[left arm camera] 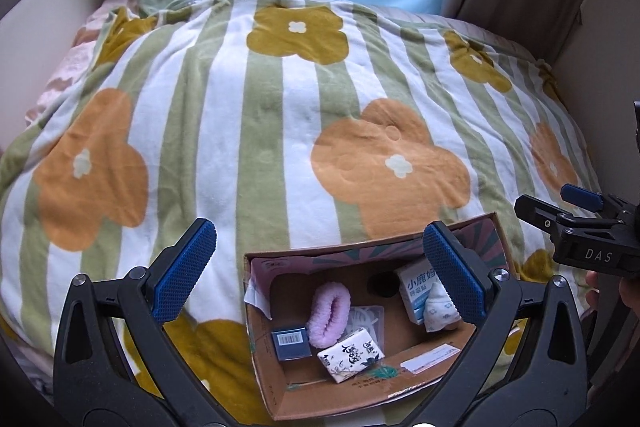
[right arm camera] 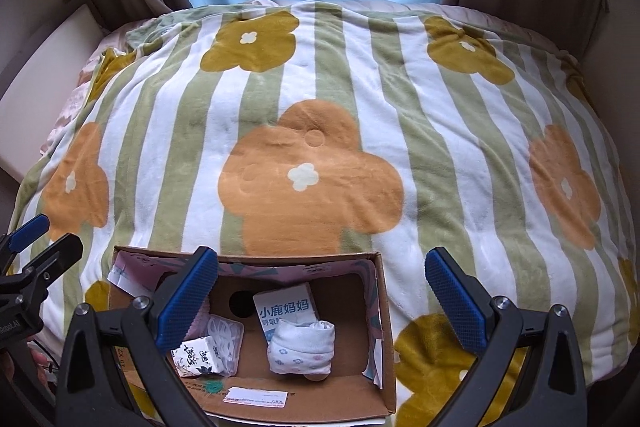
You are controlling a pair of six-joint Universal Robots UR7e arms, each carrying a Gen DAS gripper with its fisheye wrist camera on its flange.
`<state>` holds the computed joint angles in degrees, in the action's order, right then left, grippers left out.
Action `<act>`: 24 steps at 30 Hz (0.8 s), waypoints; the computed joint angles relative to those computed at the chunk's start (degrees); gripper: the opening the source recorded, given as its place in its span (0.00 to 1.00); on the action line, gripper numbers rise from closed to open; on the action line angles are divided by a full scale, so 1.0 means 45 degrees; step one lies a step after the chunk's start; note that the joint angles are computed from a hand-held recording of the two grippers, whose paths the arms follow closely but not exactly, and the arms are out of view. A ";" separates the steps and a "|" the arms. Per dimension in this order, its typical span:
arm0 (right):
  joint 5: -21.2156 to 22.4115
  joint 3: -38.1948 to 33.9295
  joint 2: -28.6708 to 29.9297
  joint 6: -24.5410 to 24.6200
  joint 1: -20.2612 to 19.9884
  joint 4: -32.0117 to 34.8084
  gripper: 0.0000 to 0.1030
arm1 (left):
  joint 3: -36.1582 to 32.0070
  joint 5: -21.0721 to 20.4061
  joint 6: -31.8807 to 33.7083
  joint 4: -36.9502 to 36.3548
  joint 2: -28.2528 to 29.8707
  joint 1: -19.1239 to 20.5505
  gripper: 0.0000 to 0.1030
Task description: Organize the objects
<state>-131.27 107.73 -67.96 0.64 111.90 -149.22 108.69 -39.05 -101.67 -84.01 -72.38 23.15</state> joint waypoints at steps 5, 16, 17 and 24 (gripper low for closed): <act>-0.0147 -0.0026 0.0016 -0.0038 0.0134 -0.0114 1.00 | 0.0028 0.0100 0.0060 -0.0045 -0.0022 -0.0079 1.00; -0.0205 0.0004 0.0007 -0.0078 0.0233 -0.0246 1.00 | 0.0014 0.0152 -0.0231 0.0105 -0.0043 -0.0242 1.00; -0.0211 0.0000 -0.0005 -0.0107 0.0242 -0.0257 1.00 | 0.0013 0.0155 -0.0239 0.0100 -0.0038 -0.0254 1.00; -0.0211 -0.0007 -0.0018 -0.0100 0.0251 -0.0241 1.00 | -0.0044 0.0146 -0.0323 0.0243 -0.0006 -0.0305 1.00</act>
<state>-132.22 107.69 -68.04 0.19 113.03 -150.30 108.49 -38.40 -103.13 -82.92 -72.41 21.77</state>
